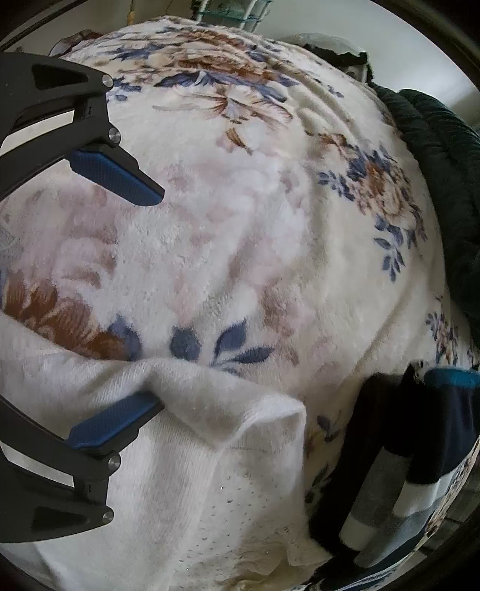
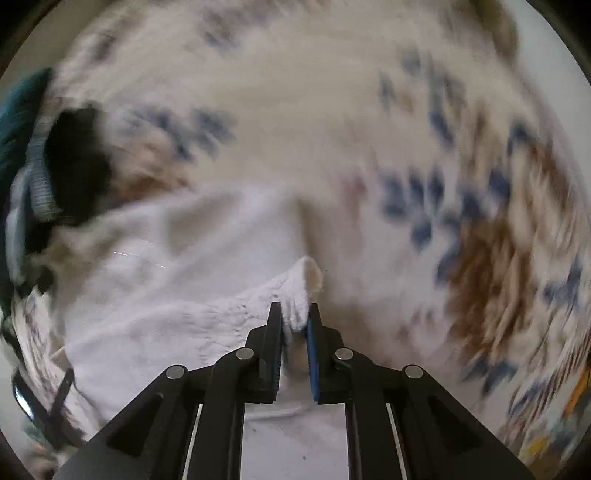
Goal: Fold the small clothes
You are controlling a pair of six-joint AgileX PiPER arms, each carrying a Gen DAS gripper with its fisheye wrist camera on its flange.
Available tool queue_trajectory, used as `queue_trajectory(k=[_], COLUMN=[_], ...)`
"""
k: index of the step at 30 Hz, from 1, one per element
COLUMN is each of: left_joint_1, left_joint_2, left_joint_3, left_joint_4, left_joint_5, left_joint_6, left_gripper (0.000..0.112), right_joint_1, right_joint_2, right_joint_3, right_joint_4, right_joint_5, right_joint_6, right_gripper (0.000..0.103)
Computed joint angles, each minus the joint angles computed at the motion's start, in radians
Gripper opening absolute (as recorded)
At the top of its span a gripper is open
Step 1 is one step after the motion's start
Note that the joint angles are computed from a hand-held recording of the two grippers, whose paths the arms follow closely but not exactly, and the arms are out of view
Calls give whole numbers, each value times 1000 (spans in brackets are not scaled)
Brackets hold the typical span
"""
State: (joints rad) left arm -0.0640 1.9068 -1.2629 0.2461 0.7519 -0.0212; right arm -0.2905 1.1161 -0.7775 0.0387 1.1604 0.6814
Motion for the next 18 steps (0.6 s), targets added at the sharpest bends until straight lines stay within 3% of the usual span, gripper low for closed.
queue_trajectory(k=[2,4,6,7,9,12,15,18], left_joint_1=[17,35,47,51,67,82,67,18], left_joint_2=[11,22,25,24,11,-56,-138,-141], left_joint_3=[-16,-32,-41,-44,-54,-15,58,97], left_joint_4=[-14,-14,-2,-1,-20,-63,-131,-107], left_joint_5=[10,18,24,31,58,49,27,-2], left_joint_6=[6,3,-11,-14,-7,26,85,69], left_gripper=[103,103,103,103,102,102,102,102], right_joint_1=[54,57,33,-6,-57,-92,20,142], right_joint_2=[-70,-122,-47,14,57,-53,-108,5], right_joint_3=[-31,-34,-16,-12,13,39,67,109], right_joint_4=[-31,-16,-21,-38,-65,-29,79,153], right_joint_5=[0,-54,-64,-43,-37,-62,-139,-220], right_joint_6=[28,-9,-86,-110,-86,-72,-101,-120], right_gripper=[11,12,25,38,38,40,46,46])
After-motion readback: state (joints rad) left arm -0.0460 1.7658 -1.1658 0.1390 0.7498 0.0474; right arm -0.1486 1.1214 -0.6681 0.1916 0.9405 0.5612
